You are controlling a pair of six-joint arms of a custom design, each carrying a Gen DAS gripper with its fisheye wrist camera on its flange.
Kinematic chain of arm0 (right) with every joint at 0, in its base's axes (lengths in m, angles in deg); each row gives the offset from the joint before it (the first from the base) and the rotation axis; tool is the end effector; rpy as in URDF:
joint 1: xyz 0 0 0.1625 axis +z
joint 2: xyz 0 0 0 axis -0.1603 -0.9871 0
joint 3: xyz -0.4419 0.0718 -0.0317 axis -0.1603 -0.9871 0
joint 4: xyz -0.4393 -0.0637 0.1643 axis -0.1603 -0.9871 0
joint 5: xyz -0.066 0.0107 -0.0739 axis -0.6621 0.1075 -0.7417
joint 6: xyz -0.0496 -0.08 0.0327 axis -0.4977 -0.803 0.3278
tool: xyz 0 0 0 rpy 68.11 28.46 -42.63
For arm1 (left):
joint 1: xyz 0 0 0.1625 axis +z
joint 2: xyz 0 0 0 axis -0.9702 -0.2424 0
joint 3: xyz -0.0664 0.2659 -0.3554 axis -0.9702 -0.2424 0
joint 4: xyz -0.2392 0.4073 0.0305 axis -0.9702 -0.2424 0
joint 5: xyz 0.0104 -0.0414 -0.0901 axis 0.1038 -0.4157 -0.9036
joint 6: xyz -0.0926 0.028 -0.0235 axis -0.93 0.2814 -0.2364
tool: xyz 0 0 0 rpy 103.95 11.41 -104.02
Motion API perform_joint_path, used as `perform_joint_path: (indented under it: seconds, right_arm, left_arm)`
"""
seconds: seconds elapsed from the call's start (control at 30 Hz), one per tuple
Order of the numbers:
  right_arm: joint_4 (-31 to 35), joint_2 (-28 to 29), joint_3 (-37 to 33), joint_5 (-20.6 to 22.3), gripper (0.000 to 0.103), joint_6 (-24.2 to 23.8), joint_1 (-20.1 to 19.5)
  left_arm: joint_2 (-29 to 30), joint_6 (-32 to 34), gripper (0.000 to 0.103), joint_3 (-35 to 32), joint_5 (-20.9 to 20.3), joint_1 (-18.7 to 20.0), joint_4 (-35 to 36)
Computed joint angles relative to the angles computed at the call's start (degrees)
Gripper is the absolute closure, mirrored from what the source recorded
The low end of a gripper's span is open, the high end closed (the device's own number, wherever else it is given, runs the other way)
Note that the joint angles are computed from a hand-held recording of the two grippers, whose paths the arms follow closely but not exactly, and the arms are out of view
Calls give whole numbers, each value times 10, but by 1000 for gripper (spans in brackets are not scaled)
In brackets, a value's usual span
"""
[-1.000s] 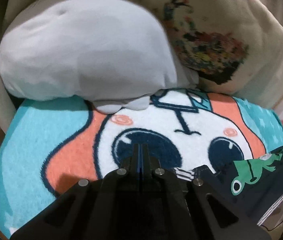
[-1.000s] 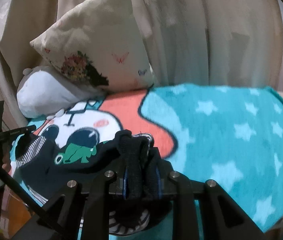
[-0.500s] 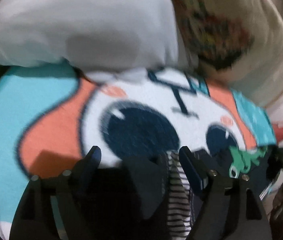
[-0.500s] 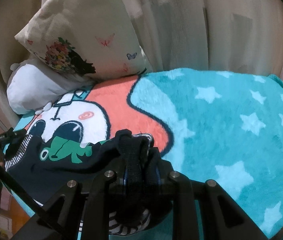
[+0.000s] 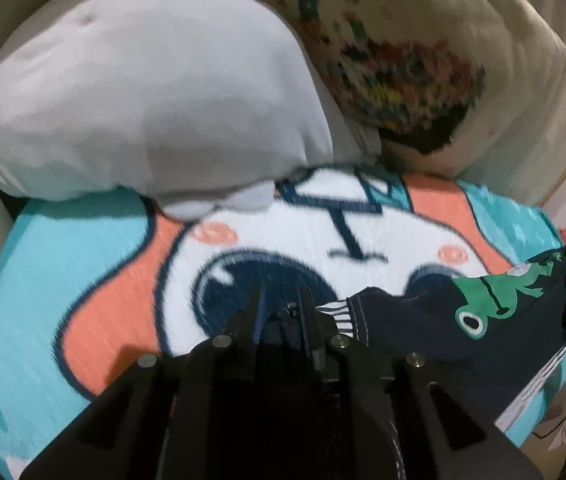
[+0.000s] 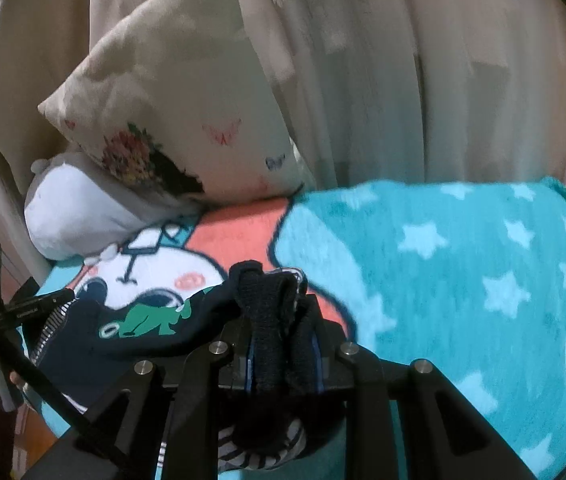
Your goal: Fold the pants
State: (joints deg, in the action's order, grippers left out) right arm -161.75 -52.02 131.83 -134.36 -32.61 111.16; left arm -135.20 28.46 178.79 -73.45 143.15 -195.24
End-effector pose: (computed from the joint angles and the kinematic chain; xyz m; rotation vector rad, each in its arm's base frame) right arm 0.2443 -0.6368 0.0843 0.7464 -2.6101 0.7863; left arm -0.0099 -0.5637 0.3249 0.0113 2.2867 -0.9715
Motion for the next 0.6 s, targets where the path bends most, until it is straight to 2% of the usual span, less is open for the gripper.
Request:
perform_joint_path:
  seconds: [0.13,0.27,0.37,0.43,0.47,0.5,0.53,0.6]
  right_arm:
    - [3,10,-21,10,81,3,0]
    - [12,31,-45,0,81,9,-5]
    - [20,60,-70,-26,81,5,-14]
    - [22,74,-78,-46,71,5,-22]
    - [22,79,-79,-53,68,12,-30]
    - [24,80,-79,-56,58,19,-34]
    - [26,79,-79,-65,50,33,-40]
    - [29,65,-68,-47,43,53,-50]
  left_arm:
    - [14,9,88,-25,11,-1,-6]
    - [47,-1,87,-58,23,15,25]
    - [78,-9,86,-75,70,25,40]
    - [75,-24,81,-73,69,31,45]
    - [67,-38,73,-71,61,33,55]
    - [57,-54,63,-66,54,34,65]
    - [44,-63,59,-59,48,33,68]
    - [17,-67,55,-40,45,26,62]
